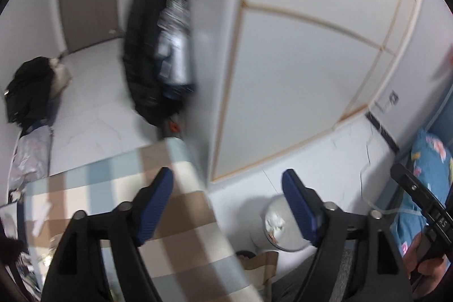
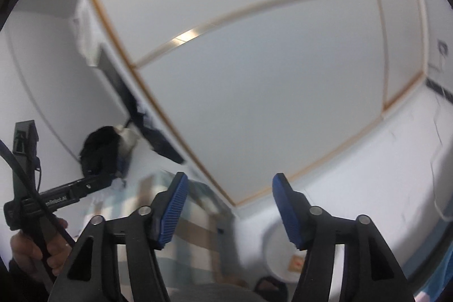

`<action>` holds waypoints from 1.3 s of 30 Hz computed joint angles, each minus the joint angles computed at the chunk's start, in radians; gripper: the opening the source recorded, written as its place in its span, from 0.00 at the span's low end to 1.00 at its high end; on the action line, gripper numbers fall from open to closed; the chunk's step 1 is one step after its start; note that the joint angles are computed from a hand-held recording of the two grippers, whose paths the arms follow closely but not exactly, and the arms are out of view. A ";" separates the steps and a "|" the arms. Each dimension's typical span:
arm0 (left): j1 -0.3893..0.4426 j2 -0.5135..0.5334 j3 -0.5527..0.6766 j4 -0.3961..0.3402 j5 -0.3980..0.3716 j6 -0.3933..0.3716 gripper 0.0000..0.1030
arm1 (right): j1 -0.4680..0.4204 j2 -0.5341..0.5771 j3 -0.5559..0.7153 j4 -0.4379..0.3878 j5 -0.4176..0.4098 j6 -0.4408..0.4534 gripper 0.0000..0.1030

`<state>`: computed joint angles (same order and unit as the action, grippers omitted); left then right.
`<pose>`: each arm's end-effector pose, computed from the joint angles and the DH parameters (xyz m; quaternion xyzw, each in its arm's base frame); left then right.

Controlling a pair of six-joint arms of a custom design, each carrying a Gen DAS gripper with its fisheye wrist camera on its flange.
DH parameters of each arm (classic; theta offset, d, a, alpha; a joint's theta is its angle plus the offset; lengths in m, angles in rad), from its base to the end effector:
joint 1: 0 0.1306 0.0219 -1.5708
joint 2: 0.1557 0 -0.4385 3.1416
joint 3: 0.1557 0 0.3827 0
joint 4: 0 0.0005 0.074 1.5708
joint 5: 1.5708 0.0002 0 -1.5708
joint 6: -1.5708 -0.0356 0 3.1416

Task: Collect trash
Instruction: 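Move both open tools back over the table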

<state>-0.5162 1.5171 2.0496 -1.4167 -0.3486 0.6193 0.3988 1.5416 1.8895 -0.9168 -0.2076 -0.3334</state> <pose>0.4095 -0.2190 0.6779 -0.1061 0.9231 -0.0406 0.3673 0.4844 0.2116 0.6373 -0.0782 0.8703 0.2558 0.4135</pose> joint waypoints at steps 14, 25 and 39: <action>0.046 -0.312 -0.256 0.017 -0.280 0.133 0.87 | 0.300 0.036 0.142 0.088 0.052 0.076 0.89; 0.088 -0.440 -0.400 -0.051 -0.389 0.254 0.87 | 0.477 0.094 0.184 0.082 0.127 0.150 0.95; 0.216 -0.560 -0.586 -0.022 -0.282 0.279 0.87 | 0.593 0.189 0.191 -0.007 0.155 0.194 0.95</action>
<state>-0.3003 0.9567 1.4633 -1.4388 -0.6308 0.8983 0.9916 1.7311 2.0801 -0.9236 -0.0525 -0.1396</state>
